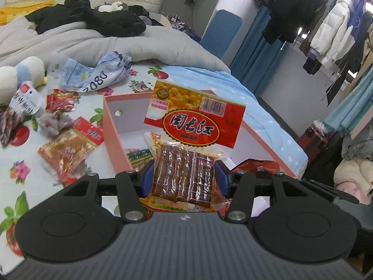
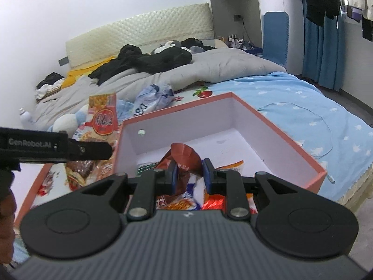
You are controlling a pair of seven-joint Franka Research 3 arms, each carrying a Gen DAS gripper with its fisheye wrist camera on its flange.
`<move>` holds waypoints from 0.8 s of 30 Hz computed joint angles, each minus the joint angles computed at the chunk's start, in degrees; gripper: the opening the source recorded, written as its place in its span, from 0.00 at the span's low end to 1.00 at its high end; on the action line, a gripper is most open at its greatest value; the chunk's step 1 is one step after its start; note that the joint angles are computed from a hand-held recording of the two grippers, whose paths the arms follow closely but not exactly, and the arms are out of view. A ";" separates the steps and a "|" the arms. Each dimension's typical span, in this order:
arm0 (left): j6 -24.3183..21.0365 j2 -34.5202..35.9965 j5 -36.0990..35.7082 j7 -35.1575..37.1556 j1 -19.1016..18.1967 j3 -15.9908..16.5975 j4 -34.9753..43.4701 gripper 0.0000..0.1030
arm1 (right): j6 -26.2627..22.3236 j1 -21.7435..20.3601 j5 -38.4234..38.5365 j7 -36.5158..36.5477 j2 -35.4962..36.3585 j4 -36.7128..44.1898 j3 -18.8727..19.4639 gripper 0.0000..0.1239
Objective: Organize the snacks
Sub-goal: 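Carry both packets over the deep pink box and open both tools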
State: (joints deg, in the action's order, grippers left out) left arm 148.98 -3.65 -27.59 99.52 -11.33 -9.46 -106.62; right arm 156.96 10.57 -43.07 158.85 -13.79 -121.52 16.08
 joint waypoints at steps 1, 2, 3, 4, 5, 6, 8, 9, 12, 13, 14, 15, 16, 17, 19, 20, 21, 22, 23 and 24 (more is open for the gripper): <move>-0.39 1.56 0.38 -0.19 0.01 -0.04 1.51 0.58 | 0.19 -0.19 0.17 -0.06 0.53 0.31 -0.30 0.21; -0.82 2.98 0.55 -0.38 0.13 -0.23 2.96 0.58 | 0.14 -0.20 0.53 -0.50 1.10 0.71 -0.66 0.21; -1.25 4.47 0.65 -0.55 0.33 -0.52 4.43 0.58 | -0.04 -0.12 0.89 -1.15 1.68 1.11 -1.07 0.21; -1.56 5.72 1.18 -1.17 0.58 -0.89 5.65 0.58 | 0.00 -0.02 1.30 -1.85 2.30 1.51 -1.57 0.21; -1.90 6.95 1.80 -1.92 0.85 -1.26 6.86 0.58 | 0.03 0.16 1.73 -2.36 2.81 1.81 -2.01 0.21; -2.33 8.08 2.10 -2.35 1.16 -1.66 8.01 0.58 | 0.17 0.29 2.14 -2.92 3.58 2.22 -2.49 0.21; -2.89 10.15 2.93 -2.93 1.76 -2.47 10.05 0.58 | 0.12 0.74 2.63 -3.72 4.89 2.92 -3.27 0.21; -3.21 11.10 3.66 -3.43 1.96 -2.83 11.00 0.58 | 0.22 1.04 3.00 -4.09 5.58 3.23 -3.71 0.21; -4.26 13.47 5.14 -4.12 2.67 -3.82 13.30 0.58 | 0.50 2.03 4.01 -5.23 7.11 3.76 -4.92 0.21; -4.22 13.63 5.48 -4.14 2.88 -4.12 13.21 0.58 | 0.39 2.32 4.09 -5.19 7.50 3.92 -5.22 0.22; -4.19 14.11 5.93 -4.25 3.00 -4.35 13.48 0.59 | 0.28 2.61 4.19 -5.09 7.88 4.03 -5.51 0.22; -4.10 14.39 6.21 -4.32 3.14 -4.59 13.50 0.59 | 0.45 2.86 4.67 -5.46 8.33 4.16 -6.00 0.22; -4.20 14.64 6.36 -4.45 3.28 -4.79 13.65 0.59 | 0.56 3.20 5.61 -6.14 8.68 4.26 -6.45 0.22; -4.26 14.69 6.58 -4.81 3.42 -4.88 13.63 0.61 | 0.79 3.51 6.49 -6.56 8.82 4.14 -6.83 0.22; -3.50 14.59 7.32 -6.04 3.54 -4.85 13.23 0.67 | 1.35 3.85 7.56 -6.60 9.09 4.01 -7.34 0.27; -3.59 14.58 7.75 -6.66 3.63 -4.79 13.22 0.69 | 1.71 3.99 8.12 -6.71 9.04 3.83 -7.55 0.30; -3.85 14.62 7.72 -6.69 3.87 -4.84 13.31 0.71 | 2.37 4.03 8.46 -6.61 8.87 3.54 -7.71 0.40; -4.00 14.44 7.56 -6.69 4.07 -4.93 13.21 0.73 | 2.93 3.89 7.78 -5.99 8.58 3.25 -7.68 0.47; -3.79 14.01 7.32 -6.54 4.29 -4.97 12.77 0.73 | 3.41 3.54 5.98 -4.51 8.18 2.96 -7.44 0.48; -3.36 13.45 7.32 -6.34 4.37 -4.97 12.22 0.73 | 3.25 3.14 3.69 -2.70 7.66 2.84 -6.98 0.47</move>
State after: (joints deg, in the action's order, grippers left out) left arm 145.63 9.80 -20.27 93.18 -6.96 -14.43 -94.40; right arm 160.21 13.72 -39.38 156.15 -6.13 -118.68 9.10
